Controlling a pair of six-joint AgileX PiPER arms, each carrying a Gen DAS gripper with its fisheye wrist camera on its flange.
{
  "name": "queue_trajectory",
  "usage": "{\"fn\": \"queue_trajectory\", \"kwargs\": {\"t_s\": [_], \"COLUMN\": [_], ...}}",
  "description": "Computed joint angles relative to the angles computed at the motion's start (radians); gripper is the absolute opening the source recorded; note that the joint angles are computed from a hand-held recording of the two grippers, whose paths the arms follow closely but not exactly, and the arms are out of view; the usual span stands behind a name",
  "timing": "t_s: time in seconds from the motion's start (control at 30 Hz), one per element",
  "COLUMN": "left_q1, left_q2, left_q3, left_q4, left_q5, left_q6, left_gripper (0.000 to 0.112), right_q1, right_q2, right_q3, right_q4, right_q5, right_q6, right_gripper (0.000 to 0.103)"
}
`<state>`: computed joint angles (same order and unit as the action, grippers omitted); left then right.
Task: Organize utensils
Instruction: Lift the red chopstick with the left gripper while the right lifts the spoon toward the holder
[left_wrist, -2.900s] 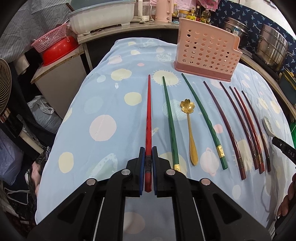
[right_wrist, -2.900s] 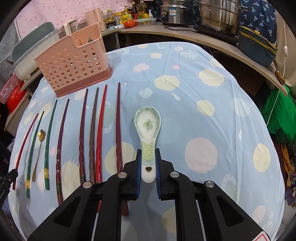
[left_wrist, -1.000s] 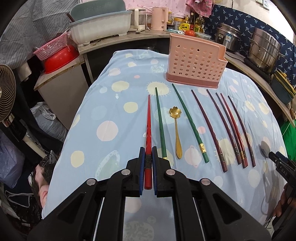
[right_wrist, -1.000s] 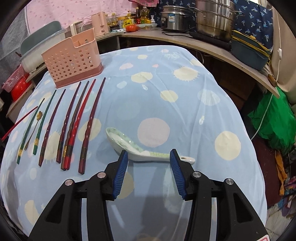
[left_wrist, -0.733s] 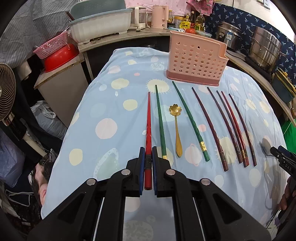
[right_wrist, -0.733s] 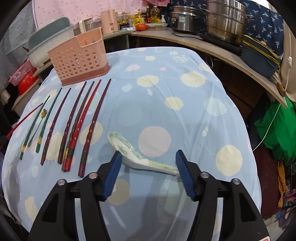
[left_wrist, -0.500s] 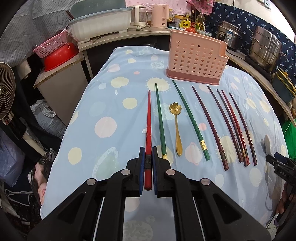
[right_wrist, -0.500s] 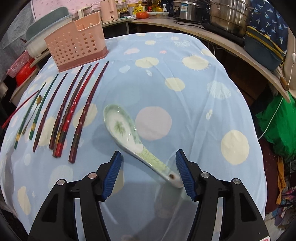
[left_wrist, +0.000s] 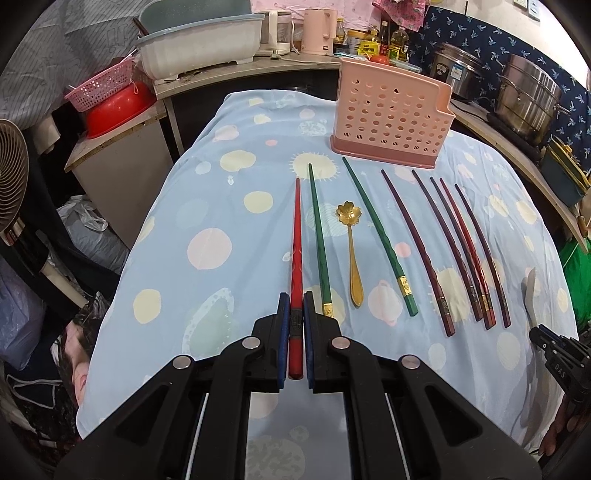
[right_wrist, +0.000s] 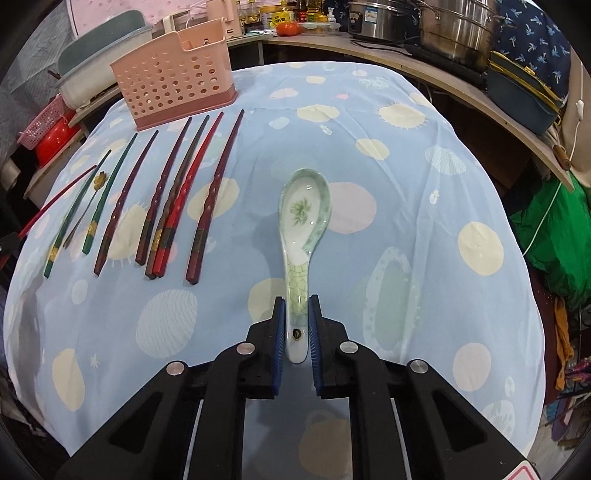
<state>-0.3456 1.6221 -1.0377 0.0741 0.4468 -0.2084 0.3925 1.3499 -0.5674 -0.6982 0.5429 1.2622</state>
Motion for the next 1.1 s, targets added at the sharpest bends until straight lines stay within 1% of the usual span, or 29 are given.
{"fn": "queue_trajectory", "kwargs": {"t_s": [0.1, 0.23, 0.47, 0.6, 0.93, 1.1], "left_q1": [0.003, 0.007, 0.019, 0.026, 0.050, 0.053], "left_q2": [-0.008, -0.028, -0.069, -0.080, -0.083, -0.069], "left_q3": [0.006, 0.010, -0.005, -0.035, -0.127, -0.194], "left_q4": [-0.017, -0.045, -0.083, -0.095, -0.117, -0.128], "left_q5": [-0.003, -0.002, 0.022, 0.039, 0.084, 0.120], "left_q6": [0.017, 0.046, 0.085, 0.101, 0.129, 0.146], "left_gripper": [0.007, 0.007, 0.007, 0.007, 0.007, 0.007], "right_q1": [0.005, 0.044, 0.105, 0.120, 0.093, 0.068], "right_q2": [-0.010, -0.031, -0.057, -0.047, -0.029, -0.028], "right_q3": [-0.003, -0.027, -0.116, -0.182, -0.259, -0.294], "right_q4": [0.019, 0.016, 0.013, 0.015, 0.058, 0.085], "right_q5": [0.003, 0.040, 0.111, 0.139, 0.137, 0.131], "right_q6": [-0.006, 0.013, 0.019, -0.002, -0.063, -0.104], "right_gripper": [0.012, 0.011, 0.009, 0.007, 0.007, 0.007]}}
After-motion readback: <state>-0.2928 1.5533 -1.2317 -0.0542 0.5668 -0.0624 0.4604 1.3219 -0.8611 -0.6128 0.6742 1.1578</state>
